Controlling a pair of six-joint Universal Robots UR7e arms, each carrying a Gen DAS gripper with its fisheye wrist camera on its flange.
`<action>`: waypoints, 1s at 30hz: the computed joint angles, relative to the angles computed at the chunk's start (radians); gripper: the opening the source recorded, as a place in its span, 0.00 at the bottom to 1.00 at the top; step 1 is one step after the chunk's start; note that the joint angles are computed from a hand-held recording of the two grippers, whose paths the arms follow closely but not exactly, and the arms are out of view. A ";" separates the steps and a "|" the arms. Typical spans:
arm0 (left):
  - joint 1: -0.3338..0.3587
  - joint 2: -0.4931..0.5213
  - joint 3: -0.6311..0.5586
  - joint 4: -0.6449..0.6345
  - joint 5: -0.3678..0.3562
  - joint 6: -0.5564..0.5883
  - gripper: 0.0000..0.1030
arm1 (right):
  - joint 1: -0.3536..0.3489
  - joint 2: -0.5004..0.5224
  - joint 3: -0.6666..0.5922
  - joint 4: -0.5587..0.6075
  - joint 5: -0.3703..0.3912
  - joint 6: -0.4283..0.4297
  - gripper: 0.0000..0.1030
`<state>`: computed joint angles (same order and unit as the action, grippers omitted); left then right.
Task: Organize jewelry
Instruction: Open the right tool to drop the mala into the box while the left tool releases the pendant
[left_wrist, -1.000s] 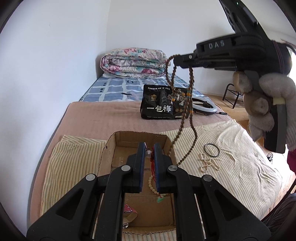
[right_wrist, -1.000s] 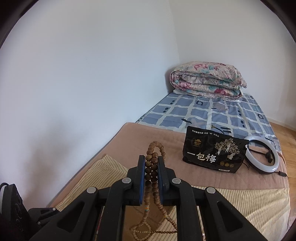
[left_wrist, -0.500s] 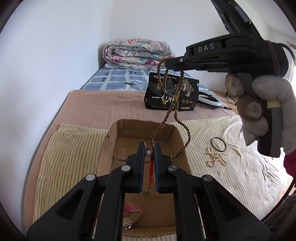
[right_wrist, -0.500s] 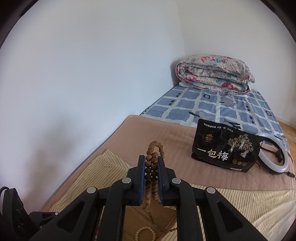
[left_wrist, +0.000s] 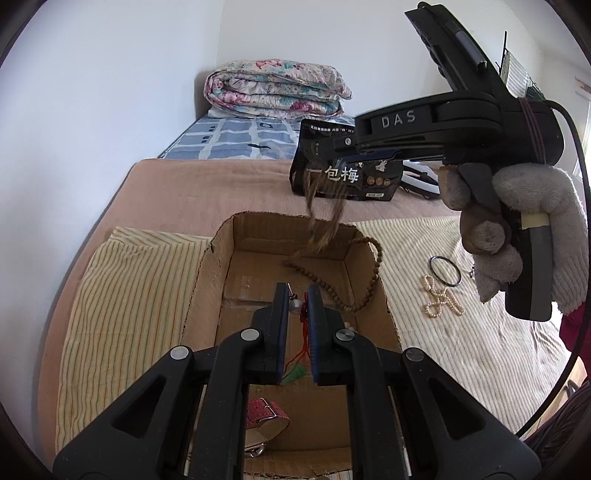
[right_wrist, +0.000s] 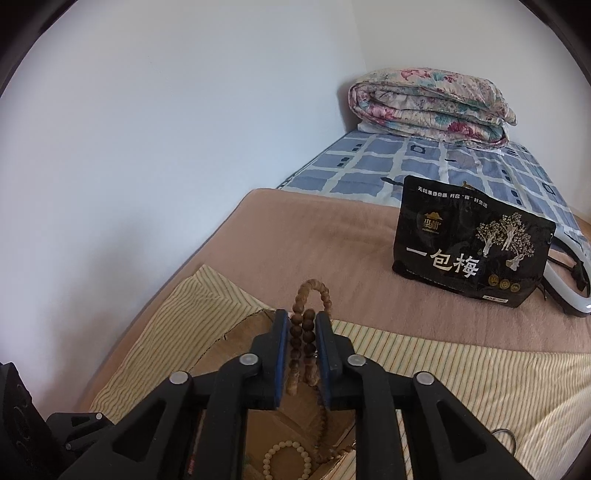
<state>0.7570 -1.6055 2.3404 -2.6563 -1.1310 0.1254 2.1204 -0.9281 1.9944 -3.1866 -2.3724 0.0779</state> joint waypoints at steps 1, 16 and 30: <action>-0.002 0.000 0.001 0.003 0.001 -0.001 0.07 | 0.002 0.001 0.004 -0.012 -0.008 -0.001 0.35; -0.030 -0.020 0.009 0.036 0.019 -0.040 0.08 | 0.020 -0.050 0.071 -0.061 -0.053 0.029 0.61; -0.177 -0.130 0.055 0.065 0.071 -0.090 0.51 | 0.112 -0.130 0.145 -0.079 -0.153 0.044 0.72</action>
